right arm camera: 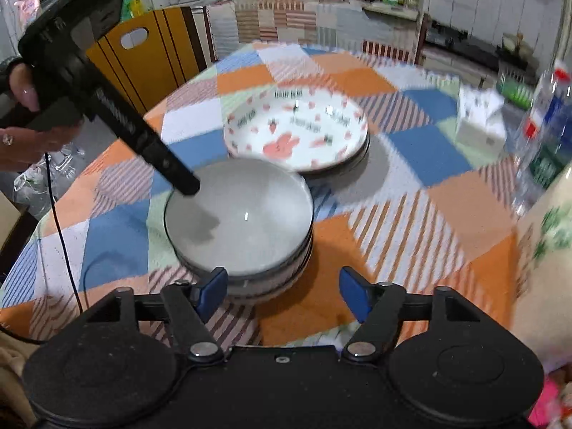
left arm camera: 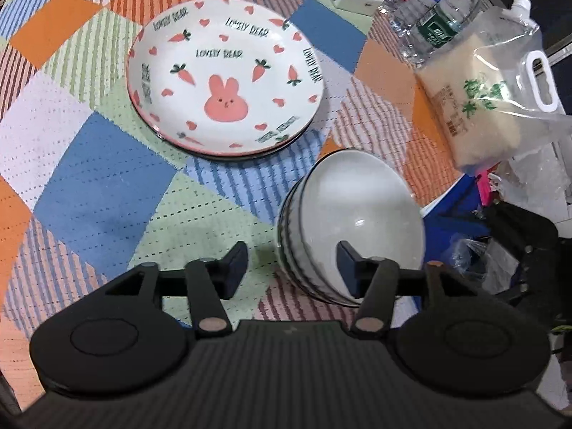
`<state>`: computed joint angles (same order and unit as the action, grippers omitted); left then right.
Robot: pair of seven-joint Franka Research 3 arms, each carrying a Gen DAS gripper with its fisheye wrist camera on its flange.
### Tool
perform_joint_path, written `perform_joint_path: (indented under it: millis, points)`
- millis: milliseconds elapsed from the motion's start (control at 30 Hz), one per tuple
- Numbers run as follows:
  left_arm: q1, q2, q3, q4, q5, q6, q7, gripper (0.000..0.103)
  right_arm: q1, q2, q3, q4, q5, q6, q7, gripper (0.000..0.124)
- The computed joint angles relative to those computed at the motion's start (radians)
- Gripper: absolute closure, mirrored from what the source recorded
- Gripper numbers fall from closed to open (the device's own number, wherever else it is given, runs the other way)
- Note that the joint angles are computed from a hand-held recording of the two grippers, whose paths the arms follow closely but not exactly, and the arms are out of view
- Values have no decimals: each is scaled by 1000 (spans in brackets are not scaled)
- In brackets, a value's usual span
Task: Organize plates and bowls
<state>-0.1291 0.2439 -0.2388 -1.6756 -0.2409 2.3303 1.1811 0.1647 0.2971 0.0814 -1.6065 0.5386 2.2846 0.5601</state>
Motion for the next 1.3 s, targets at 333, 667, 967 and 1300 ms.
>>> perform_joint_path:
  millis: [333, 667, 967, 1300]
  points:
    - [22, -19, -20, -108, -129, 139, 67, 44, 27, 44, 24, -93, -61, 117, -61, 42]
    - [21, -11, -48, -196, -191, 324, 134, 49, -29, 72, 131, -196, 303, 381, -356, 22]
    - [49, 22, -94, -201, -354, 381, 204, 59, -20, 95, 139, -180, 472, 379, -520, 21]
    - [44, 22, -90, -193, -319, 365, 225, 59, -1, 105, 119, -152, 439, 333, -468, 23]
